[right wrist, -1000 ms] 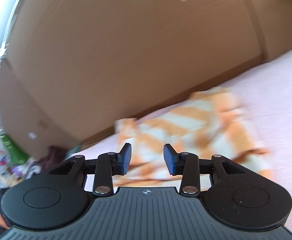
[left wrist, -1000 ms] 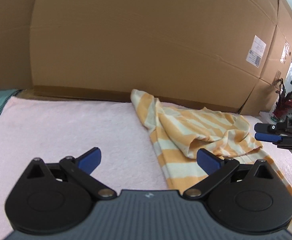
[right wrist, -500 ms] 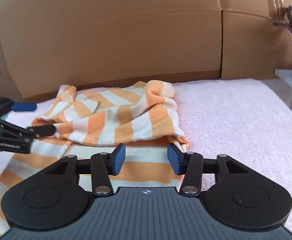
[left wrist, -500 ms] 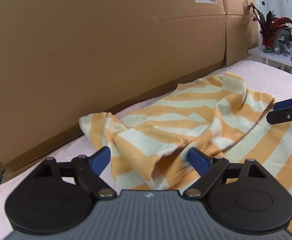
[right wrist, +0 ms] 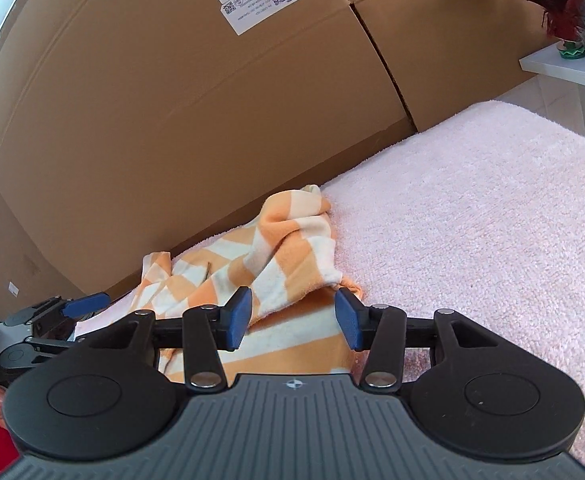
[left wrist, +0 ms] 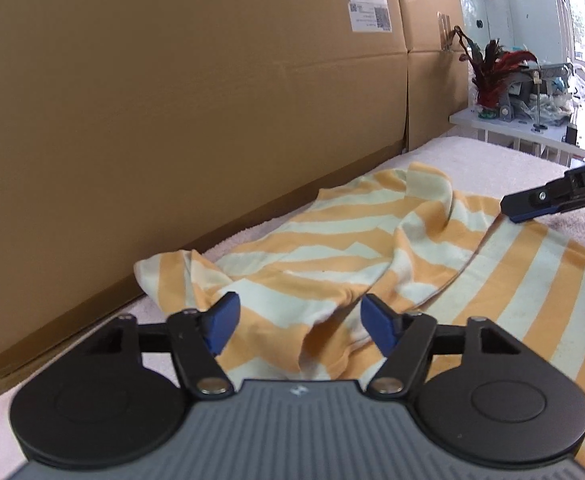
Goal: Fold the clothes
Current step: 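Move the left gripper to the shirt hem and grasp it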
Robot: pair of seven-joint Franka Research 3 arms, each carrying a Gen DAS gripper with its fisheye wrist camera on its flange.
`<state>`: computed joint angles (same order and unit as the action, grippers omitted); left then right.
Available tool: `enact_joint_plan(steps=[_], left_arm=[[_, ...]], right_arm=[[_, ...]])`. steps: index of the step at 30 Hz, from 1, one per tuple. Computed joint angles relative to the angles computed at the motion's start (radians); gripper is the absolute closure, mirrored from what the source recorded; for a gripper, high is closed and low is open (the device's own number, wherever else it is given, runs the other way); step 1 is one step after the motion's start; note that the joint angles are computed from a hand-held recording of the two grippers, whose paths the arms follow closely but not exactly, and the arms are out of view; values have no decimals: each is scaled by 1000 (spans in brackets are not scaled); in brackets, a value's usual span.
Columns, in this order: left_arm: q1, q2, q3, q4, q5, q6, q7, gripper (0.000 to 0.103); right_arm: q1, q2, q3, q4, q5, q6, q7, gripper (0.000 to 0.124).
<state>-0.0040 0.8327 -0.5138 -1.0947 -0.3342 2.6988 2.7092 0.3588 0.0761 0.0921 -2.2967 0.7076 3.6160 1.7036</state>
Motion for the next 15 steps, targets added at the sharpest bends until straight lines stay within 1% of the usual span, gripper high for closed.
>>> enact_joint_plan(steps=[4, 5, 7, 9, 10, 12, 15], left_arm=[[0, 11, 6, 10, 17, 8, 20, 29], [-9, 16, 18, 22, 27, 7, 10, 29], [-25, 29, 34, 43, 48, 9, -1, 33], [-37, 41, 39, 61, 66, 17, -1, 39], [-38, 47, 34, 71, 71, 14, 2, 43], [-31, 55, 16, 86, 67, 3, 18, 45], [-23, 67, 4, 113, 53, -19, 33, 43]], right_arm=[[-11, 3, 1, -8, -41, 11, 47, 75], [-13, 4, 1, -9, -49, 12, 56, 75], [-15, 5, 0, -10, -61, 10, 67, 74], [-16, 5, -1, -9, -66, 8, 70, 74], [-17, 5, -1, -10, -70, 9, 74, 74], [-21, 4, -1, -15, -85, 12, 91, 74], [-27, 1, -1, -22, -107, 16, 116, 74]])
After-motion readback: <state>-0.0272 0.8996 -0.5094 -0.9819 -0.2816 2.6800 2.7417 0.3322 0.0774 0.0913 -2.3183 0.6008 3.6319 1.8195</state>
